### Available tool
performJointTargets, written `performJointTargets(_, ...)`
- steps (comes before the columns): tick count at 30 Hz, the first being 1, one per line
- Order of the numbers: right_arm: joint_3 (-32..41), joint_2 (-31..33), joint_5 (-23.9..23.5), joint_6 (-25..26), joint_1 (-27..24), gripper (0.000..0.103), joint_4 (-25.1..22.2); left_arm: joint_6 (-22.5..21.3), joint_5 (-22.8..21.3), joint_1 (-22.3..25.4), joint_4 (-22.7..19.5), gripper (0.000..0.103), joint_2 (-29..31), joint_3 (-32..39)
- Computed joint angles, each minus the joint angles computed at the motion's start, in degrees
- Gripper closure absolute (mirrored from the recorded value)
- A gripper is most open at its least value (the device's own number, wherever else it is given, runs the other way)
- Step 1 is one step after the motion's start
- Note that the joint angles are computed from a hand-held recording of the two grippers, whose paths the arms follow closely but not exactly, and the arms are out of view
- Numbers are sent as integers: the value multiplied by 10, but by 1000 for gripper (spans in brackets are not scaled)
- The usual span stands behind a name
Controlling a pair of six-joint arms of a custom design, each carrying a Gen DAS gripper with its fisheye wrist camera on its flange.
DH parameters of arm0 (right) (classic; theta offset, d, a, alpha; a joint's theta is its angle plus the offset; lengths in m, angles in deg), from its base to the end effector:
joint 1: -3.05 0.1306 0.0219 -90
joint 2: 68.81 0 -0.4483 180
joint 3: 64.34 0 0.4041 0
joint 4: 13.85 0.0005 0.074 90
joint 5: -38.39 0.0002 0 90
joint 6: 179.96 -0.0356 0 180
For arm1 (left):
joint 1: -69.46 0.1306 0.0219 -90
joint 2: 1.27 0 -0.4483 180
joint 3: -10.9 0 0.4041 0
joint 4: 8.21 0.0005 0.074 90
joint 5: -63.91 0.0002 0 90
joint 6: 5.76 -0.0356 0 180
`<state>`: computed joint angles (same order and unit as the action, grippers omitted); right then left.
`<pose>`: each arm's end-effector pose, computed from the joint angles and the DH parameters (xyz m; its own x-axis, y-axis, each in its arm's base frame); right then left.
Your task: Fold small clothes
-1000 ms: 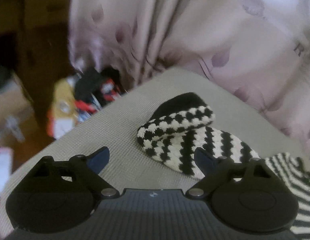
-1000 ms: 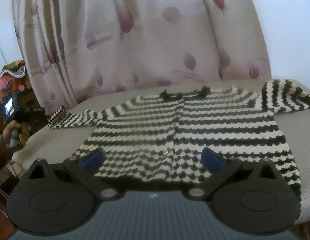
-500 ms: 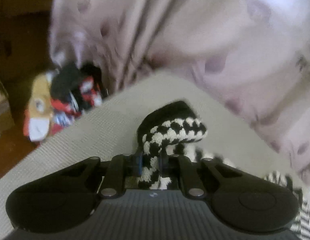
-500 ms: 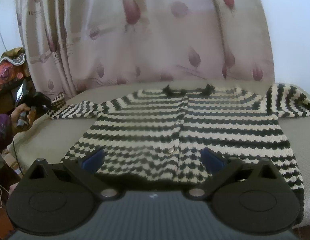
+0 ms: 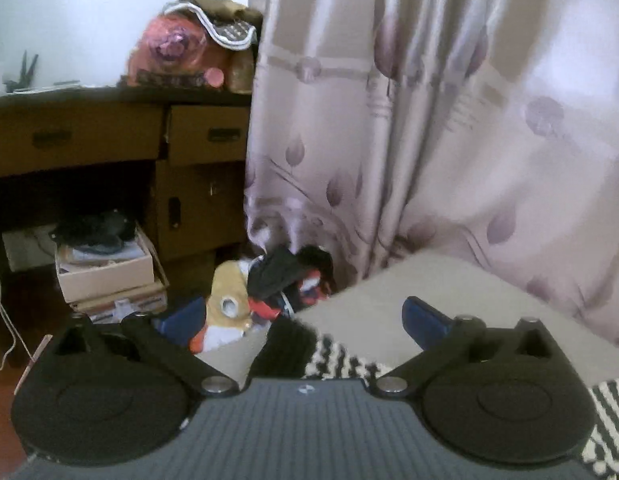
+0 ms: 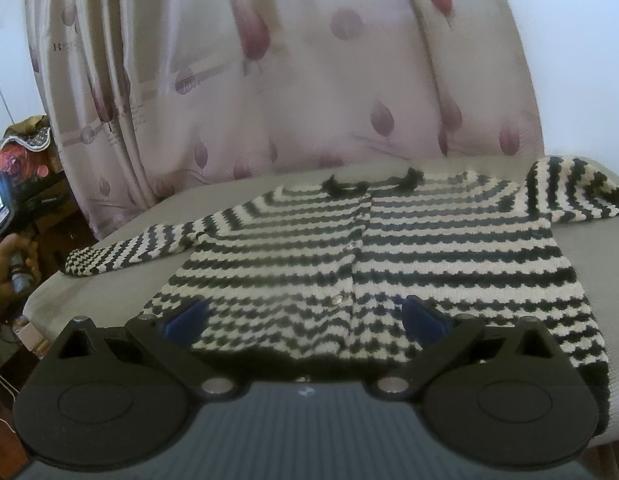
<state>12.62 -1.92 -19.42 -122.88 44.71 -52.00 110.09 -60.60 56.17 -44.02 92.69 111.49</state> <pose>0.2637 0.2085 0.5644 -0.4101 0.2508 -0.8769 0.0137 0.9630 0.2690 0.5343 -0.1060 0.5739 -0.2997 -0.2984 -0.9062 -0.4696 0.8729 -0.1321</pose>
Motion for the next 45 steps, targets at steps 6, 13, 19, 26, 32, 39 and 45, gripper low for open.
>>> performJointTargets(6,-17,-22,21,-6,0,0,10,-7,90,-9,-9,2,-15,-5)
performJointTargets(13,-59,-89,62,-13,-52,0,21,-101,126,-66,42,0,23,-16)
performJointTargets(19,-99,-154,2,-50,-238,0,-9,-78,137,-86,60,0,66,-19)
performJointTargets(26,-99,-112,-123,110,-461,17,10,-66,127,-89,75,0,66,-29)
performJointTargets(32,-58,-19,-241,114,-606,56,2,-12,132,-80,48,0,68,-22)
performJointTargets(39,-35,55,-414,-81,-742,50,45,0,124,-78,29,0,73,-14)
performJointTargets(45,-29,97,-456,-185,-781,67,91,-14,111,-81,7,0,80,-1)
